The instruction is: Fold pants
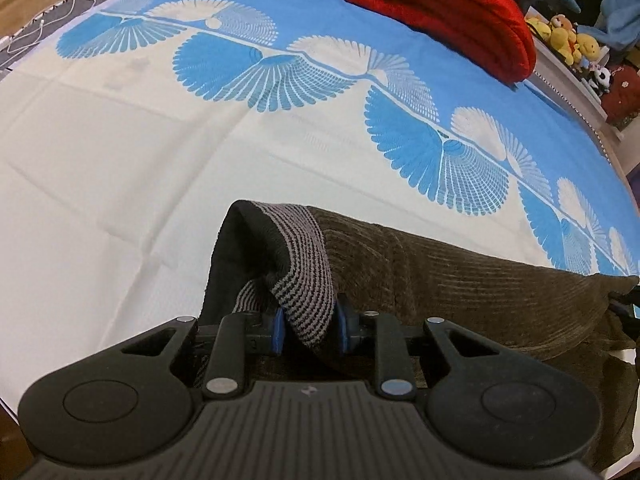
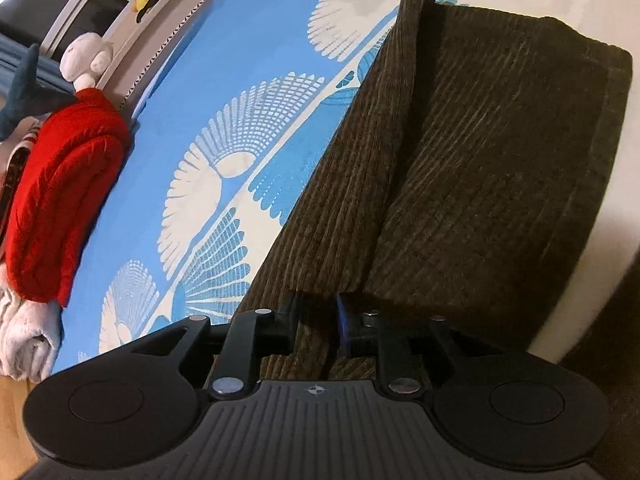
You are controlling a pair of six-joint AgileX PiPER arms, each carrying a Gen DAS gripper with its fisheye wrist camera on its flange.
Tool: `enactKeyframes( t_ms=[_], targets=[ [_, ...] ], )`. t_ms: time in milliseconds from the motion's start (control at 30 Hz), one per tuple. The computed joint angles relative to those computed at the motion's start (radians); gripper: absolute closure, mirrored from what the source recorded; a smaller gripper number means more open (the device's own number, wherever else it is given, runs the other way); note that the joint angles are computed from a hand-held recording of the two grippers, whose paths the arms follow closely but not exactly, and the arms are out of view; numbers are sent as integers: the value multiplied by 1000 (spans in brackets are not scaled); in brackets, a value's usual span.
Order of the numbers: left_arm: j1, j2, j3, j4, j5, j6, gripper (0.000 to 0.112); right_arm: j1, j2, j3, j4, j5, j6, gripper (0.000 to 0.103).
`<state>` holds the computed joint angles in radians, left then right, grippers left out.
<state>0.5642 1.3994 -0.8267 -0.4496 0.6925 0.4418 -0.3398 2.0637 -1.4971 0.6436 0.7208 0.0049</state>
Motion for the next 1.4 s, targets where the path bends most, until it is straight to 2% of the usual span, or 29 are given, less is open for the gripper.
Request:
enactKeyframes(
  t_ms=[67,167,300,433,533,600,633,733,767,800,867,933,1000,1067,1167,1233,1400],
  targets=[
    [-5,-5,0,5,-3,-8,85,14,-5,1,-40,-14,8,98],
    [-6,-15,7,9,-4,-16,86,12,-51,28,-31,-38,-12,101],
    [46,-40,15,-52,17,36,88,-19,-204,103,27,-37,-62,101],
    [206,-111,38,-187,94,225,90,-82,-455,223,-22,43,-26,102],
    [381,-123,41,-270,208,403,90,-156,-706,371,-107,151,-14,102],
    [418,-99,48,-225,232,437,89,-233,-830,478,-126,238,-86,102],
    [410,-79,53,-176,222,423,89,-261,-853,526,-142,276,-124,101],
    [367,-4,56,-83,193,333,85,-377,-811,650,-216,358,-232,100],
    [358,5,56,-73,174,301,79,-445,-775,657,-221,373,-218,99],
    [354,16,48,-70,171,268,78,-505,-748,640,-186,385,-244,99],
    [351,17,38,-84,180,234,77,-582,-728,594,-117,346,-331,99],
    [334,18,34,-82,183,207,70,-642,-691,538,-90,275,-367,99],
    [325,42,21,-86,205,196,61,-707,-622,484,-69,228,-367,99],
    [307,71,9,-69,205,175,60,-755,-546,446,-59,207,-344,95],
    [294,88,8,-55,191,163,60,-791,-440,418,-56,198,-281,94],
    [295,99,4,-60,189,160,60,-800,-382,384,-31,237,-269,94],
    [250,94,9,-23,155,106,60,-776,-329,337,-29,213,-240,92]
  ],
)
